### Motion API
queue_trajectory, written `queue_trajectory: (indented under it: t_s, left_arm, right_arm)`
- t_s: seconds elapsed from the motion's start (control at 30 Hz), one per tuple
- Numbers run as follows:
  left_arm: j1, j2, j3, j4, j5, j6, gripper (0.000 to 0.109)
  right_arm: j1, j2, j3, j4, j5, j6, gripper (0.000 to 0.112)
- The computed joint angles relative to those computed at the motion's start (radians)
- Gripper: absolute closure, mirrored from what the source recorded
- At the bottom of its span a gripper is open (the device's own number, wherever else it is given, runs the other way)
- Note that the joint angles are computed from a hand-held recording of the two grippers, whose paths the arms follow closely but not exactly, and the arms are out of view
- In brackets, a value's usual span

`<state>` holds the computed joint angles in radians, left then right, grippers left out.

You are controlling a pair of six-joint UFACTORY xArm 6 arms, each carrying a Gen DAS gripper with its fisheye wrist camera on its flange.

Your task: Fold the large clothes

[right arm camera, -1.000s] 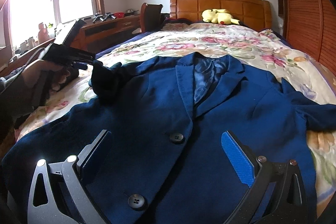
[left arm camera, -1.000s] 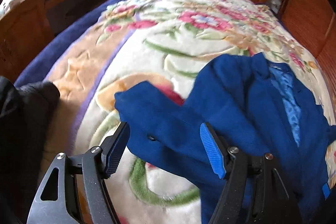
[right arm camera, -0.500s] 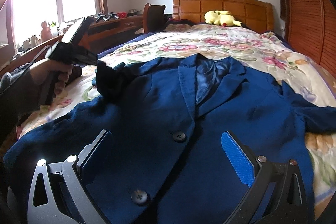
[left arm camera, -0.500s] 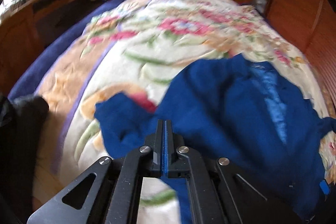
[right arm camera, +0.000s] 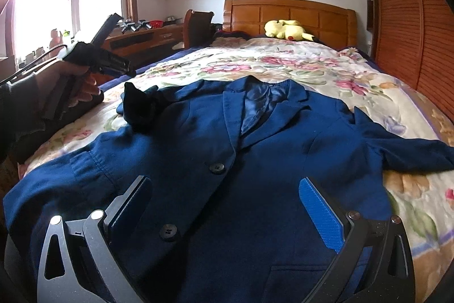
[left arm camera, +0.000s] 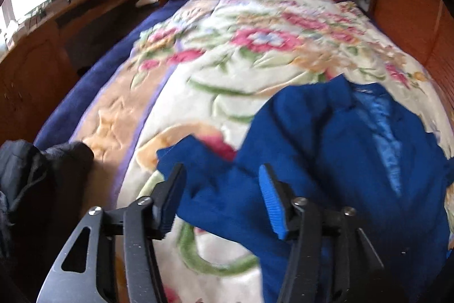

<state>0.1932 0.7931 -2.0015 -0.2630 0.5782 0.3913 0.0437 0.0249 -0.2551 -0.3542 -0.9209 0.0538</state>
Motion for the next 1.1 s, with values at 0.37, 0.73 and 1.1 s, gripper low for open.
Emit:
queue_trajectory:
  t_s: [0.37, 0.73, 1.1]
  left_arm:
    - [0.046, 0.419, -0.577, 0.065, 0.250, -0.114, 0.045]
    - [-0.004, 0.023, 0.006, -0.232, -0.091, 0.211, 0.098]
    - [-0.183, -0.483, 0.489, -0.703, -0.096, 0.709, 0.098]
  right_arm:
    - [0.032, 0.006, -0.055, -0.005, 0.104, 0.000, 0.010]
    - [0.054, -0.053, -0.016, 0.067, 0.126, -0.051, 0.010]
    - [-0.153, -0.286, 0.143, -0.040, 0.121, 0.038, 0.010]
